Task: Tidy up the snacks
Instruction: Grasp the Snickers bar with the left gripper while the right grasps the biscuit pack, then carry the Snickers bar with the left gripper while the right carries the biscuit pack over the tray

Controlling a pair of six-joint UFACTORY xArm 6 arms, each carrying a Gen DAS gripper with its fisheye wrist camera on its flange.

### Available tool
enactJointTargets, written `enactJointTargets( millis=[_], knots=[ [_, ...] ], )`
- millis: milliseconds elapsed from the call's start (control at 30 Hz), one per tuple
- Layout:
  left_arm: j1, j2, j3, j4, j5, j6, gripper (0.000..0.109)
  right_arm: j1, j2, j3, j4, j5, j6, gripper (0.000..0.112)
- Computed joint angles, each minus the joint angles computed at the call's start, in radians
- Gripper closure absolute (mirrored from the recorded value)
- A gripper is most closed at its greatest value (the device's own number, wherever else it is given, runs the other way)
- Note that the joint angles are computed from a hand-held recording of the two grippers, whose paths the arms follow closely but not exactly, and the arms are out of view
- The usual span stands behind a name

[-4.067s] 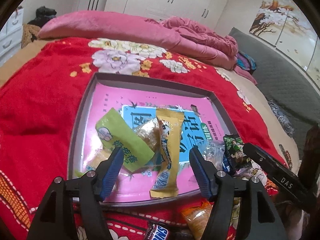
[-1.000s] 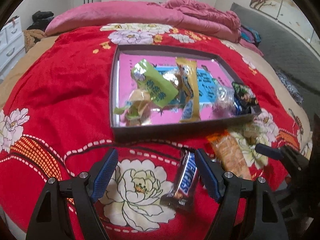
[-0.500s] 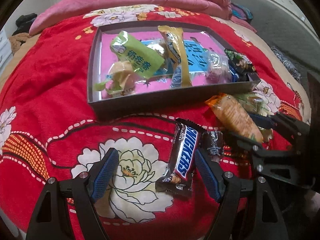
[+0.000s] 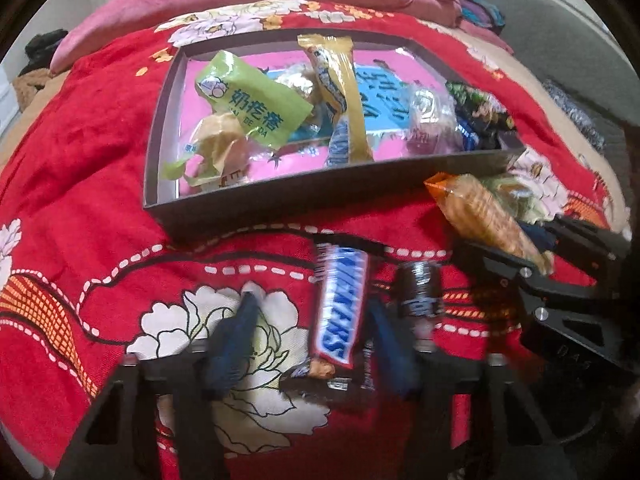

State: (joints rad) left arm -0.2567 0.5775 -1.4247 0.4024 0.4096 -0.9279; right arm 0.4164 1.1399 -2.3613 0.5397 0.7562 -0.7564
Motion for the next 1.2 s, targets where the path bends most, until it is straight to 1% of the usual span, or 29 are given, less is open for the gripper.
enactJointTargets(
  millis=[67,133,200,300,400,433,533,700,833,1000,1133,1200],
  knots=[
    [0.004,-0.004,0.012,-0.023,-0.024,0.014,0.074,-0.003,-0.006,0.006,0.020,0.006,-0.009,0.076],
    [0.006,-0.009,0.018,-0.021,-0.034,0.009,0.078,-0.005,-0.018,0.020,0.051,0.010,-0.030,0.076],
    [0.010,-0.019,0.033,-0.015,-0.056,-0.007,0.079,-0.005,-0.038,0.047,0.085,0.003,-0.059,0.076],
    [0.022,-0.045,0.071,0.012,-0.117,-0.057,0.079,-0.005,-0.074,0.097,0.142,-0.011,-0.112,0.076],
    [0.038,-0.071,0.101,0.111,-0.164,-0.165,0.079,-0.007,-0.095,0.123,0.190,-0.023,-0.149,0.076],
    [0.044,-0.081,0.108,0.160,-0.178,-0.217,0.079,-0.009,-0.097,0.124,0.203,-0.024,-0.155,0.076],
    [0.055,-0.096,0.119,0.256,-0.213,-0.311,0.079,-0.016,-0.093,0.107,0.249,-0.011,-0.157,0.076],
    [0.055,-0.091,0.086,0.356,-0.201,-0.393,0.079,-0.023,-0.079,0.072,0.286,-0.004,-0.140,0.076],
    [0.059,-0.072,0.065,0.322,-0.217,-0.371,0.079,-0.026,-0.075,0.060,0.311,-0.020,-0.135,0.076],
    [0.066,-0.053,0.025,0.394,-0.209,-0.438,0.079,-0.029,-0.048,0.013,0.313,-0.024,-0.105,0.076],
    [0.077,-0.036,0.003,0.403,-0.212,-0.459,0.079,-0.031,-0.024,-0.029,0.307,-0.026,-0.082,0.076],
    [0.078,-0.030,-0.012,0.421,-0.199,-0.473,0.079,-0.032,-0.012,-0.048,0.305,-0.026,-0.071,0.076]
  ],
)
